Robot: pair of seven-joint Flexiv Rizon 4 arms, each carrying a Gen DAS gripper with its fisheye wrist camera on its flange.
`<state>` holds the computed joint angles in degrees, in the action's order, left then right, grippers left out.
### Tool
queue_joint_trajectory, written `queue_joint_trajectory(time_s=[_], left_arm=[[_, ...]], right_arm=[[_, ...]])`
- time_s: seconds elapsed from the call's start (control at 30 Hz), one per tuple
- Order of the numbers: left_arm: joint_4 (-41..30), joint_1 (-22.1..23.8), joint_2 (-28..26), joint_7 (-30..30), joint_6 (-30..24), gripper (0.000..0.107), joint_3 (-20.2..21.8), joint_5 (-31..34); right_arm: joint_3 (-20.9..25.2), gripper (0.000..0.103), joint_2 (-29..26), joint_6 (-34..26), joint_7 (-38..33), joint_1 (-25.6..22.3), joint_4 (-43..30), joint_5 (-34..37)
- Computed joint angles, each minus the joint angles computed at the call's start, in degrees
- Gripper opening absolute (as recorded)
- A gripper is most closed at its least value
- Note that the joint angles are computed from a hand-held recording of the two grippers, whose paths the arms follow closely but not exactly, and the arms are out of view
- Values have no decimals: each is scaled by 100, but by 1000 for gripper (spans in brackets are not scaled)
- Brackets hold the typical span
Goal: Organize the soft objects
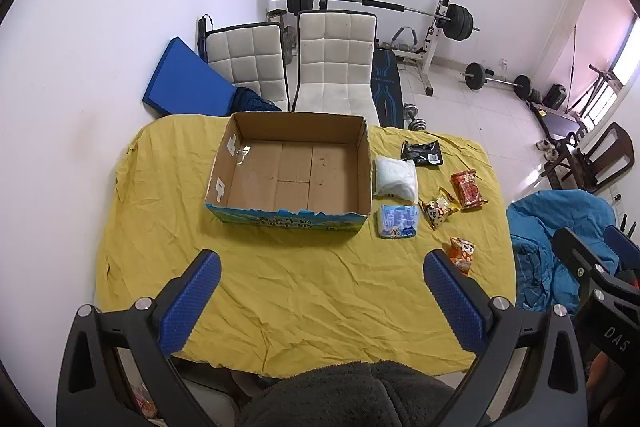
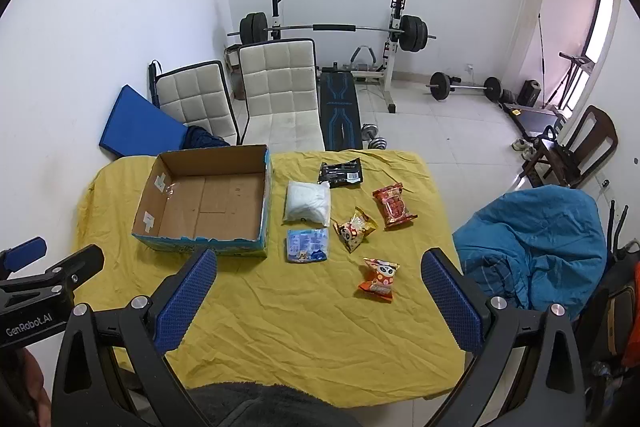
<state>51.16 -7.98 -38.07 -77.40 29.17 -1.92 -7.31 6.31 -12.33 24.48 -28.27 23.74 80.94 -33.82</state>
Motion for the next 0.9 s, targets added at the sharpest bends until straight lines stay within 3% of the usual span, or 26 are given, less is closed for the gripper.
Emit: queue_joint_trajectory(time_s=[0.9], left_arm=[[146, 21, 52, 11, 174, 103, 13, 32]], right_arm=[[-46, 103, -155, 84, 8, 23, -153, 65]])
